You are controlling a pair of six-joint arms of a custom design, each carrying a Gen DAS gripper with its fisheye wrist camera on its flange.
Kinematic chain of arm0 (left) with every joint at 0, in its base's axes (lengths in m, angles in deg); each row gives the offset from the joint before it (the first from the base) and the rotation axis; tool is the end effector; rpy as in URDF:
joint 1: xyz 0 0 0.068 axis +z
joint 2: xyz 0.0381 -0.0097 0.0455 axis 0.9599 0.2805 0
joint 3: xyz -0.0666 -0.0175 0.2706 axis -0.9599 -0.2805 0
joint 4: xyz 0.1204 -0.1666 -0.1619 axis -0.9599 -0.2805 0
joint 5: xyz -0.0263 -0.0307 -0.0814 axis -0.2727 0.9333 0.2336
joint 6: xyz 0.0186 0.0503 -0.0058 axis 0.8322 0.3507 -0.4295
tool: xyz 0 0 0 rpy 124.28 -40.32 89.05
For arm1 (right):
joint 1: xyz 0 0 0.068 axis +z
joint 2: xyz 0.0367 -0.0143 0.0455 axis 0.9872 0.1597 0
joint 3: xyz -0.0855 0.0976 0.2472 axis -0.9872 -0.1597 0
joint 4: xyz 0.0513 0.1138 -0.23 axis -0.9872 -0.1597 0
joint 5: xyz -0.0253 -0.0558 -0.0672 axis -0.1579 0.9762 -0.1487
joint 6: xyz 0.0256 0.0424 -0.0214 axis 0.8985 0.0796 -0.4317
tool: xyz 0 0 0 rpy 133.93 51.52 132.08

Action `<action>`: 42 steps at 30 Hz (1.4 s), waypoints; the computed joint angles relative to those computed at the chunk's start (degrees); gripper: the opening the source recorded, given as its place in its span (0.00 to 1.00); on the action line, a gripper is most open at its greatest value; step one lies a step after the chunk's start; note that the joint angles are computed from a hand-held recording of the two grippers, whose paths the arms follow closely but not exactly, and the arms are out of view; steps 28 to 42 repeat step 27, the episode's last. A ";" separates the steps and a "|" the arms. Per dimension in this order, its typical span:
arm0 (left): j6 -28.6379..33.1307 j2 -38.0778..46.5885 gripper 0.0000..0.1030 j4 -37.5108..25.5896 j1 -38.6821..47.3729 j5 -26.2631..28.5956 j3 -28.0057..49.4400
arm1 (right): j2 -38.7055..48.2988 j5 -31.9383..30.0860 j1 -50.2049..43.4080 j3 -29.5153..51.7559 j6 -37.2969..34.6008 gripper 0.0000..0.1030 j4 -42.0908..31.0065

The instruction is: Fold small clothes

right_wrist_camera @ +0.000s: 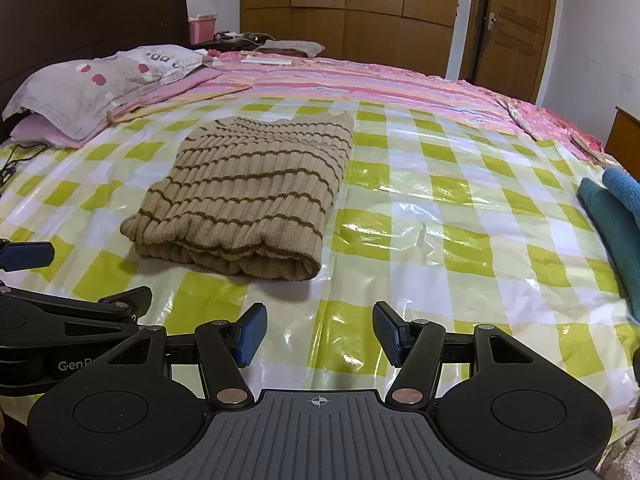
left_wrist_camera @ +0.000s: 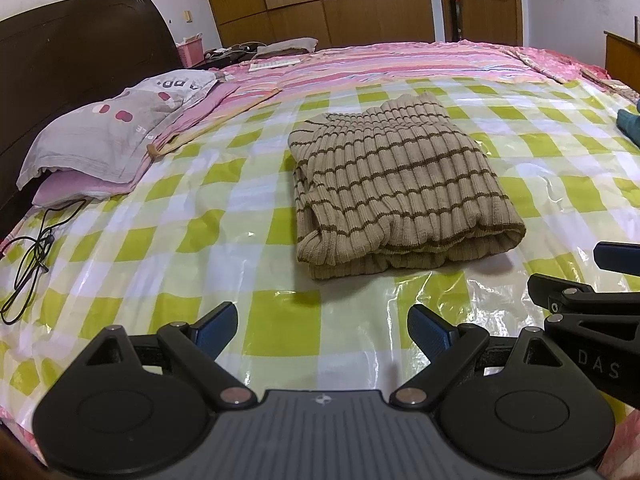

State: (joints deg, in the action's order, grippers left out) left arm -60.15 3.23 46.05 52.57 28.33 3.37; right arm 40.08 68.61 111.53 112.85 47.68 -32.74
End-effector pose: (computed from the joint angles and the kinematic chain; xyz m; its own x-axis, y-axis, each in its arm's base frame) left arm 0.2714 -0.0828 0.1357 -0.6849 -0.1636 -0.7100 -0.3837 0.9094 0.1606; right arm 0.3160 0.1846 0.1334 -0.5436 -0.3845 -0.7461 -0.4882 0.8679 -0.0916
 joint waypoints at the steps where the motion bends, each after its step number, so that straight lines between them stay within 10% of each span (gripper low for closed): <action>1: -0.02 0.05 0.94 -0.08 -0.02 -0.03 0.07 | -0.02 0.13 0.10 0.07 0.08 0.57 -0.12; 42: -0.50 0.26 0.93 -0.57 -0.33 0.00 0.09 | 0.26 0.94 0.32 0.11 0.21 0.58 -0.07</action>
